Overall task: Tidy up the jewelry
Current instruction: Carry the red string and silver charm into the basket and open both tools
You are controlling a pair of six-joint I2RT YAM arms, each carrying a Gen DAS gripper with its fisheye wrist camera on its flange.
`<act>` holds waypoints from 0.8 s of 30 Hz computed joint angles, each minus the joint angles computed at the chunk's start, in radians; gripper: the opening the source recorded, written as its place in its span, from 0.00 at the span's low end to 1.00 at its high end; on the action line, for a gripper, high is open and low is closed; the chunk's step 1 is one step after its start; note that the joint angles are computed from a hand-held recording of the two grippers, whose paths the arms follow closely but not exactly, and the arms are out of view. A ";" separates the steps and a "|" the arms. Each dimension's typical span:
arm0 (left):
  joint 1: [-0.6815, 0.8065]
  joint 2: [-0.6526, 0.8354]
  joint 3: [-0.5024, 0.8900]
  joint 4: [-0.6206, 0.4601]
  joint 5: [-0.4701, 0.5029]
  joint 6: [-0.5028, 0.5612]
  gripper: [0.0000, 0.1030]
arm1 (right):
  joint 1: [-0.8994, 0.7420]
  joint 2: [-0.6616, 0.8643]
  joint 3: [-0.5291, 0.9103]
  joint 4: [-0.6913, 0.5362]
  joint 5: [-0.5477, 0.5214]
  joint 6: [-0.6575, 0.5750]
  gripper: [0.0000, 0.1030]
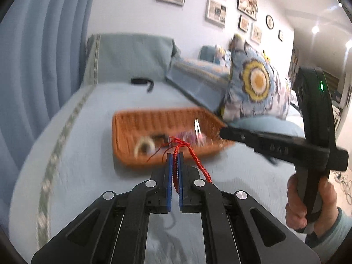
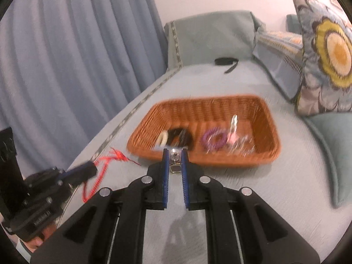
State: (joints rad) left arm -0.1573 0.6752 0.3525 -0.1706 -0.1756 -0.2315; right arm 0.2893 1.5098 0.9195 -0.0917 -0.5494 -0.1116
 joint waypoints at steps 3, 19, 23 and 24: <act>0.101 0.161 0.082 0.118 0.093 0.026 0.02 | 0.003 0.091 0.117 -0.022 0.041 0.004 0.08; 0.279 0.889 0.390 0.399 0.249 0.064 0.03 | 0.063 0.601 0.652 -0.242 0.147 0.030 0.09; 0.300 0.829 0.324 0.439 0.268 0.050 0.30 | 0.054 0.596 0.647 -0.255 0.132 0.033 0.09; 0.308 0.802 0.306 0.437 0.277 0.047 0.31 | 0.052 0.584 0.635 -0.253 0.137 0.034 0.10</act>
